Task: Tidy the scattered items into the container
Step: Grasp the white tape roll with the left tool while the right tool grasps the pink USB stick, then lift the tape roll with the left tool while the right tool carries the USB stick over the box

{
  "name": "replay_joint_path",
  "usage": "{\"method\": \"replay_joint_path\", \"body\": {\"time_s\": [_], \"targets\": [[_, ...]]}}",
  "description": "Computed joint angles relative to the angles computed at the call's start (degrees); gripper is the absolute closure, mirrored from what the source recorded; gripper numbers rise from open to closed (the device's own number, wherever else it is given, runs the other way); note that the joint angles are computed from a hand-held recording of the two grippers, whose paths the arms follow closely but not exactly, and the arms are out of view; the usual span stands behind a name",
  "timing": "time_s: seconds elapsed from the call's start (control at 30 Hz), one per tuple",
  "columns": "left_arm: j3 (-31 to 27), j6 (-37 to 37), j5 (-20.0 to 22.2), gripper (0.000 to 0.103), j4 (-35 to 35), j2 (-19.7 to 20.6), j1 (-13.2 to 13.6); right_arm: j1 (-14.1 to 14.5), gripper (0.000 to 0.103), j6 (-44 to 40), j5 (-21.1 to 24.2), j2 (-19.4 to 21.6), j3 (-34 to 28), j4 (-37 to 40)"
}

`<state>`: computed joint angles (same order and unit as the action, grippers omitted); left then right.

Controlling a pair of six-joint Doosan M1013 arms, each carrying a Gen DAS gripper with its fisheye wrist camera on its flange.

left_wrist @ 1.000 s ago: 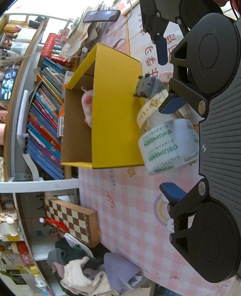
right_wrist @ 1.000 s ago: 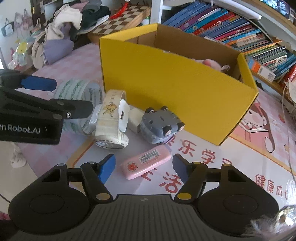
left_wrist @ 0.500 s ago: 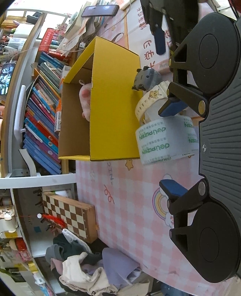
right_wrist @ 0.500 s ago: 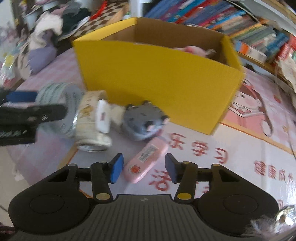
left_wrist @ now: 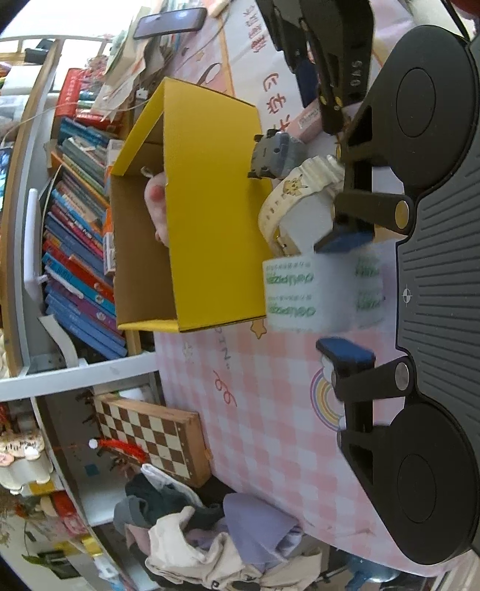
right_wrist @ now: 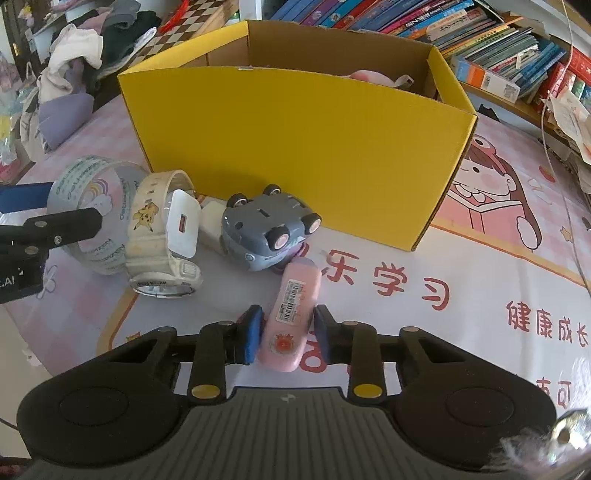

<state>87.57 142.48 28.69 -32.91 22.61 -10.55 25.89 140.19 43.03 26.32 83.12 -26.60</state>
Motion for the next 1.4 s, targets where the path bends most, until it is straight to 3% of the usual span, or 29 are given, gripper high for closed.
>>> {"method": "replay_joint_path", "body": {"time_s": [0.67,0.93,1.4], "targets": [[0.56,-1.19,-2.07,0.061,-6.99,-1.26,2.29,0.79,0.080,6.10,-1.04,-2.50,2.57,-4.53],[0.58,8.47,-3.17,0.061,-17.39,-2.39,3.25,1.09,0.080,10.57,-1.57,-4.30,3.59,-8.05],[-3.95,23.50,2.62,0.061,-35.07,-1.68,3.76,0.60,0.080,18.30,-6.41,-8.00,2.91,-17.60]]}}
